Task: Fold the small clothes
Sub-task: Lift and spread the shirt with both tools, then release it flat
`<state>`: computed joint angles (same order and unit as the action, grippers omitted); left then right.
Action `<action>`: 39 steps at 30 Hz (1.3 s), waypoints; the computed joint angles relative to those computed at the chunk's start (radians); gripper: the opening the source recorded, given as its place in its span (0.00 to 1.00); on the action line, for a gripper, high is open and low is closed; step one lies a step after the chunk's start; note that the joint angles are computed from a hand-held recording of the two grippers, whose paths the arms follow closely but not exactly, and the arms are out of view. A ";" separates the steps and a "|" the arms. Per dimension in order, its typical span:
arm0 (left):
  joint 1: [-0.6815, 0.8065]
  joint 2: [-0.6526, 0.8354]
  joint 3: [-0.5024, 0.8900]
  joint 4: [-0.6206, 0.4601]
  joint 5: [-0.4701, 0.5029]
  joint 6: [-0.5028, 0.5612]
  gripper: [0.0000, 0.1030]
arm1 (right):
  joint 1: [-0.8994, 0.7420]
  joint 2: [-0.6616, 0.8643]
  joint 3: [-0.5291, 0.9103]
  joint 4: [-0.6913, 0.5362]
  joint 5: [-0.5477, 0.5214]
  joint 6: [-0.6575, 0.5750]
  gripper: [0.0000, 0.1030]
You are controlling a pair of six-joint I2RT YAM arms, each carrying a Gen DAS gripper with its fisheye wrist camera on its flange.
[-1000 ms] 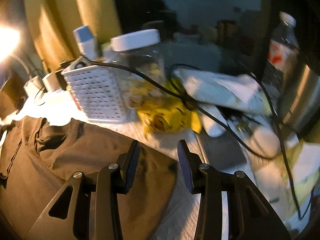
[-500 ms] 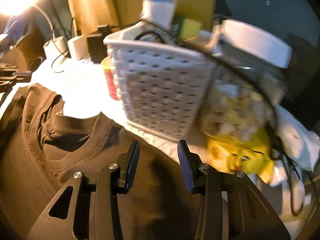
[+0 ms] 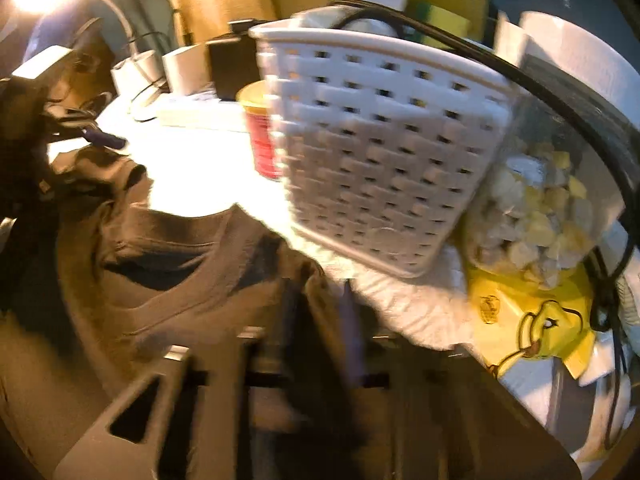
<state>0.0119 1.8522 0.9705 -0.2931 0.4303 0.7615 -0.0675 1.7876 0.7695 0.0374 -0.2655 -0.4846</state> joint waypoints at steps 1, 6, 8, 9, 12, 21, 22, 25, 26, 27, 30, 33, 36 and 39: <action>-0.006 0.000 0.002 0.001 -0.002 -0.002 0.19 | 0.013 -0.007 -0.015 0.024 0.021 0.000 0.06; -0.024 -0.029 -0.040 0.124 -0.041 -0.070 0.06 | 0.020 -0.050 -0.082 0.151 0.104 0.042 0.06; -0.021 -0.049 -0.064 0.184 -0.037 -0.108 0.06 | -0.001 -0.070 -0.086 0.154 0.116 0.048 0.06; -0.019 -0.054 -0.067 0.201 -0.033 -0.130 0.06 | -0.015 -0.073 -0.078 0.148 0.117 0.052 0.06; -0.032 -0.030 -0.047 0.194 -0.051 -0.146 0.06 | -0.044 -0.067 -0.065 0.129 0.106 0.067 0.06; -0.021 -0.079 -0.071 0.180 -0.094 -0.211 0.57 | -0.042 -0.076 -0.040 0.082 0.120 0.068 0.10; -0.003 -0.096 -0.078 0.176 -0.078 -0.221 0.60 | -0.046 -0.096 -0.054 0.084 0.120 0.068 0.22; 0.055 -0.162 -0.115 0.163 -0.056 -0.226 0.60 | -0.073 -0.166 -0.091 0.076 0.090 0.064 0.51; 0.067 -0.184 -0.134 0.164 -0.056 -0.225 0.60 | -0.084 -0.196 -0.106 0.066 0.084 0.064 0.51; 0.088 -0.208 -0.154 0.162 -0.035 -0.207 0.60 | -0.094 -0.228 -0.122 0.057 0.084 0.064 0.51; 0.157 -0.295 -0.224 0.134 -0.014 -0.171 0.60 | -0.129 -0.330 -0.181 0.032 0.077 0.074 0.51; 0.243 -0.369 -0.282 0.098 0.019 -0.120 0.60 | -0.191 -0.443 -0.252 -0.010 0.052 0.076 0.51; 0.290 -0.410 -0.334 0.084 0.037 -0.102 0.60 | -0.261 -0.540 -0.324 -0.059 0.023 0.062 0.51; 0.374 -0.461 -0.377 0.030 0.073 -0.028 0.60 | -0.307 -0.637 -0.395 -0.112 0.005 0.048 0.51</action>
<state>0.3863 1.3909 0.5933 -0.2628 0.5034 0.7334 -0.3750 1.1502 0.3741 -0.0743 -0.2601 -0.4368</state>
